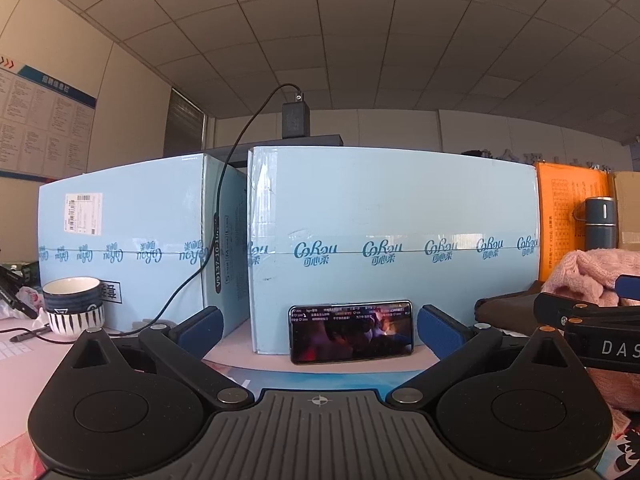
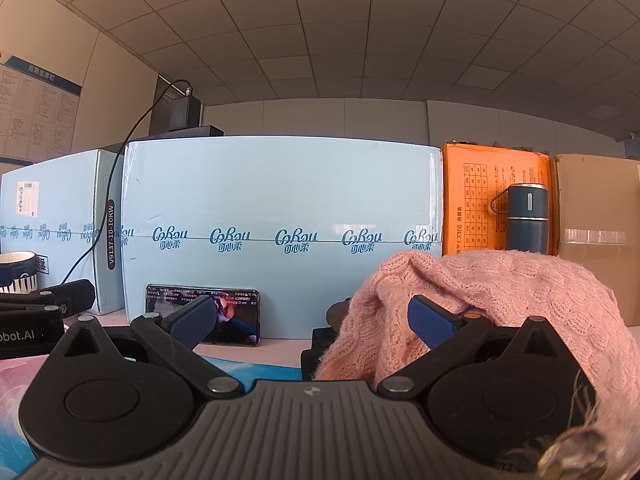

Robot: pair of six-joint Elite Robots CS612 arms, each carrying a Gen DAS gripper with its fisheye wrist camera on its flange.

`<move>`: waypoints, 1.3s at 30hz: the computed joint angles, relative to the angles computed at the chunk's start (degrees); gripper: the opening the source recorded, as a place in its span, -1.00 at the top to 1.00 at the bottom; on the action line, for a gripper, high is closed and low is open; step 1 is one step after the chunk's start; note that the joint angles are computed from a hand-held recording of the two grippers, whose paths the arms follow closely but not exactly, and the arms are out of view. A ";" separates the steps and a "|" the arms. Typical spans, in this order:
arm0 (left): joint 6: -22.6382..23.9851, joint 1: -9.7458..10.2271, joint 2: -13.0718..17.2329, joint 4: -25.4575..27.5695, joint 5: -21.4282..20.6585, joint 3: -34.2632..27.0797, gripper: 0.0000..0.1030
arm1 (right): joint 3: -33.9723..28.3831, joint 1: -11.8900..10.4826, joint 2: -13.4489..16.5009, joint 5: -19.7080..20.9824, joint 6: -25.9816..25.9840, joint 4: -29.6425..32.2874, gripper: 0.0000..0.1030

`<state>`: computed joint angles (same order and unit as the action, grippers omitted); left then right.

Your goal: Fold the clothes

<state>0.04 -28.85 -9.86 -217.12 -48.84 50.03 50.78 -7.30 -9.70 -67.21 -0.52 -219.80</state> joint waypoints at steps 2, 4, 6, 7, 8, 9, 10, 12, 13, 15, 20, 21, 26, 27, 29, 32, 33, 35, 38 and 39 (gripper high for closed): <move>0.21 -0.03 -0.01 0.48 -0.14 -0.06 -1.00 | -0.03 -0.03 0.02 0.05 0.17 -0.16 -1.00; -0.05 0.03 -0.17 1.04 -0.58 0.17 -1.00 | -0.01 -0.01 0.01 -0.04 0.06 -0.21 -1.00; 0.11 0.07 -0.19 0.79 -1.02 0.26 -1.00 | 0.07 0.02 -0.04 -0.30 -0.06 -0.29 -1.00; 0.27 0.08 -0.17 0.59 -1.27 0.27 -1.00 | 0.07 0.03 -0.03 -0.37 -0.05 -0.33 -1.00; 0.61 0.09 -0.14 0.16 -1.71 0.31 -1.00 | 0.05 0.03 -0.01 -0.39 -0.01 -0.38 -1.00; 1.07 0.08 -0.11 -0.29 -2.02 0.33 -1.00 | 0.05 0.02 -0.01 -0.42 0.02 -0.42 -1.00; 1.50 0.02 -0.07 -0.57 -2.05 0.31 -1.00 | 0.13 0.03 -0.05 -0.50 -0.03 -0.39 -1.00; 2.16 0.00 -0.05 -1.04 -2.55 0.36 -1.00 | 0.37 0.09 -0.18 -1.00 -0.29 -0.28 -1.00; 2.07 0.10 -0.16 -1.10 -3.48 0.57 -1.00 | 0.50 0.18 -0.24 -1.56 -0.50 -0.25 -1.00; 1.71 0.25 -0.28 -0.92 -4.41 0.78 -1.00 | 0.64 0.23 -0.31 -1.93 -0.73 -0.15 -1.00; 1.27 0.33 -0.20 -1.08 -4.37 0.67 -1.00 | 0.70 0.12 -0.38 -1.00 -0.79 0.28 -1.00; 1.22 0.32 -0.21 -1.09 -4.38 0.71 -1.00 | 0.71 0.10 -0.40 -0.70 -0.94 0.42 -1.00; 0.70 0.36 -0.26 -1.08 -4.39 0.84 -1.00 | 0.82 0.22 -0.46 -0.92 -1.52 0.43 -1.00; 0.67 0.35 -0.26 -1.12 -4.40 0.85 -1.00 | 0.82 0.22 -0.48 -0.90 -1.51 0.51 -1.00; 0.61 0.33 -0.25 -1.20 -4.40 0.88 -1.00 | 0.79 0.20 -0.47 -0.87 -1.39 0.57 -1.00; 0.49 0.31 -0.25 -1.22 -4.42 0.90 -1.00 | 0.73 0.16 -0.42 -0.72 -1.28 0.48 -1.00; 0.45 0.32 -0.26 -1.19 -4.44 0.90 -1.00 | 0.74 0.14 -0.42 -0.64 -1.30 0.51 -1.00; 0.37 0.33 -0.31 -1.22 -4.47 0.99 -1.00 | 0.77 0.13 -0.44 -0.47 -1.31 0.58 -1.00; 0.30 0.34 -0.30 -1.24 -4.48 1.00 -1.00 | 0.76 0.13 -0.43 -0.44 -1.27 0.58 -1.00; 0.29 0.35 -0.30 -1.23 -4.50 0.97 -1.00 | 0.76 0.13 -0.43 -0.44 -1.27 0.58 -1.00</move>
<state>0.33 -28.50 -10.16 -218.34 -53.34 51.01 51.54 -7.17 -10.13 -67.65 -1.79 -219.22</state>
